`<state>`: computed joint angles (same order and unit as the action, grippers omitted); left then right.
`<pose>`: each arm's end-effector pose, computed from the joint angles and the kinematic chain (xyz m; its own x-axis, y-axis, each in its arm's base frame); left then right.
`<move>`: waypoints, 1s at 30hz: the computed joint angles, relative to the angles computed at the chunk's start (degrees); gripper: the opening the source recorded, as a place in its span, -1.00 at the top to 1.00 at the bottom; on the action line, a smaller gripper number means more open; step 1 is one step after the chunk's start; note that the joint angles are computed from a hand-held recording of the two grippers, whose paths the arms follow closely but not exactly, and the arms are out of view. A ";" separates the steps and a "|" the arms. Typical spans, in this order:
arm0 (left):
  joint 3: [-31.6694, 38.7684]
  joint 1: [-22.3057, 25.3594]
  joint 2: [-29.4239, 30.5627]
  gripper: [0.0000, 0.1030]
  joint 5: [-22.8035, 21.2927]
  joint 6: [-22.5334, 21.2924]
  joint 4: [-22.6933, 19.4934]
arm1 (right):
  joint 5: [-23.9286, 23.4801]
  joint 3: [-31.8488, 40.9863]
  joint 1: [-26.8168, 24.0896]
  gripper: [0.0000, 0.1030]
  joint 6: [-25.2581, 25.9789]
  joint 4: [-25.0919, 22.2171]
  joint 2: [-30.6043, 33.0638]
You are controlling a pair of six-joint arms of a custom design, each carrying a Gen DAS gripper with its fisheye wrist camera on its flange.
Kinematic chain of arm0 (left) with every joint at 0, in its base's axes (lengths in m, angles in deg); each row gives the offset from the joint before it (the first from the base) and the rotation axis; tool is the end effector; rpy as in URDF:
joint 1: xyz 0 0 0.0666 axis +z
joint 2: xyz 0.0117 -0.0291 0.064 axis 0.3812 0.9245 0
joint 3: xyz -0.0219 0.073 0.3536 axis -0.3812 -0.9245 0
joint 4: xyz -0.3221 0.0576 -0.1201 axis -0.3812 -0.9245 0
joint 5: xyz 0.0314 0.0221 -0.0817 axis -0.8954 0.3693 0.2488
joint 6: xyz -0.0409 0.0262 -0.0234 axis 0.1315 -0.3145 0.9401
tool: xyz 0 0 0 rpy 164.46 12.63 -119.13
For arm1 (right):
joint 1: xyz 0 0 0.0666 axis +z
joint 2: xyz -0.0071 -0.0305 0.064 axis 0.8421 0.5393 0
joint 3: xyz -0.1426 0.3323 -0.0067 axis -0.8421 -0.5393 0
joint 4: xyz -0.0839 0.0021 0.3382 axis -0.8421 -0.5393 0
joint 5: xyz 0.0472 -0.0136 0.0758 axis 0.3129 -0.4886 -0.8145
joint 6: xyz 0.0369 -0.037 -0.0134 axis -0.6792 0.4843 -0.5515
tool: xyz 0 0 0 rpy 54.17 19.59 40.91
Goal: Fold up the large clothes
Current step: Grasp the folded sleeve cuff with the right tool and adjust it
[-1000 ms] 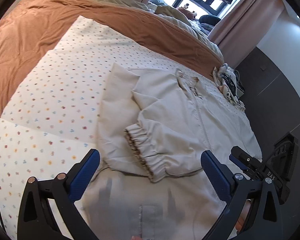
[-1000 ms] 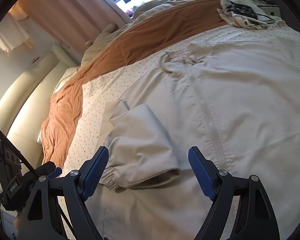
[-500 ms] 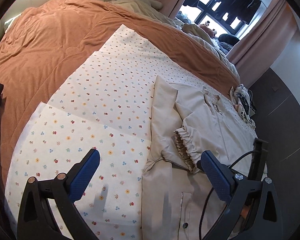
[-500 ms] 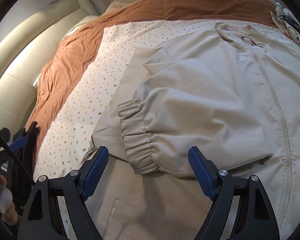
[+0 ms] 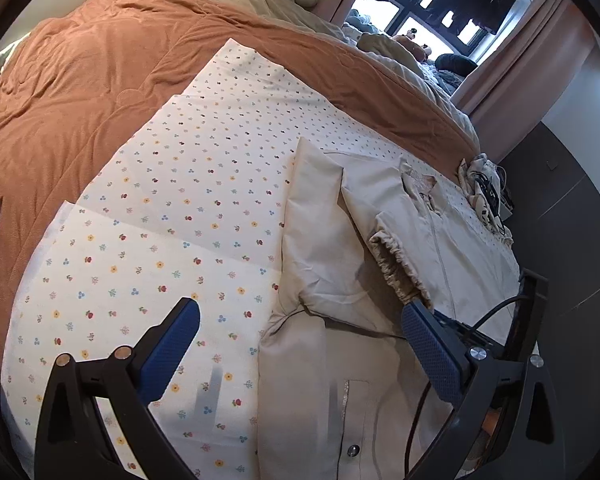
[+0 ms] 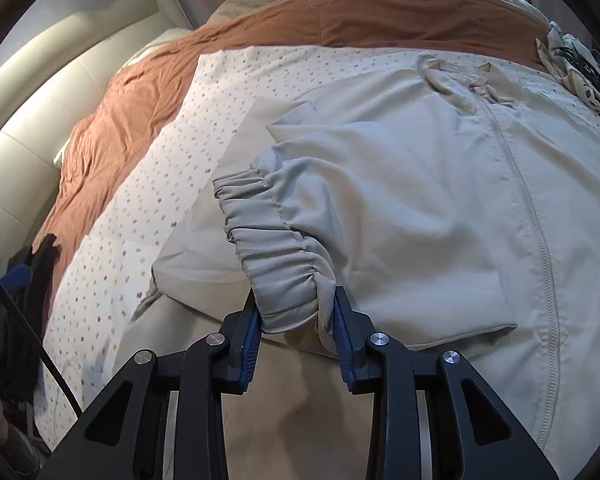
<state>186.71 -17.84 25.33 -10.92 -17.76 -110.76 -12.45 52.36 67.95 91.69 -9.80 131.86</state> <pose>0.4168 -0.3337 0.3966 -0.5911 -0.6098 -0.5280 -0.4328 0.7922 -0.4303 0.6263 0.1351 0.4240 -0.6724 -0.3213 -0.6668 -0.6189 0.7382 0.2683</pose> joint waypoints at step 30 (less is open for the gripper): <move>9.06 0.58 13.03 -0.34 3.24 0.58 -8.58 | -10.99 7.31 -21.60 -0.35 -19.64 -5.97 5.55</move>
<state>195.76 -17.27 38.37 -7.68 -17.17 -119.34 -23.45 59.67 46.36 72.05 -15.77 137.42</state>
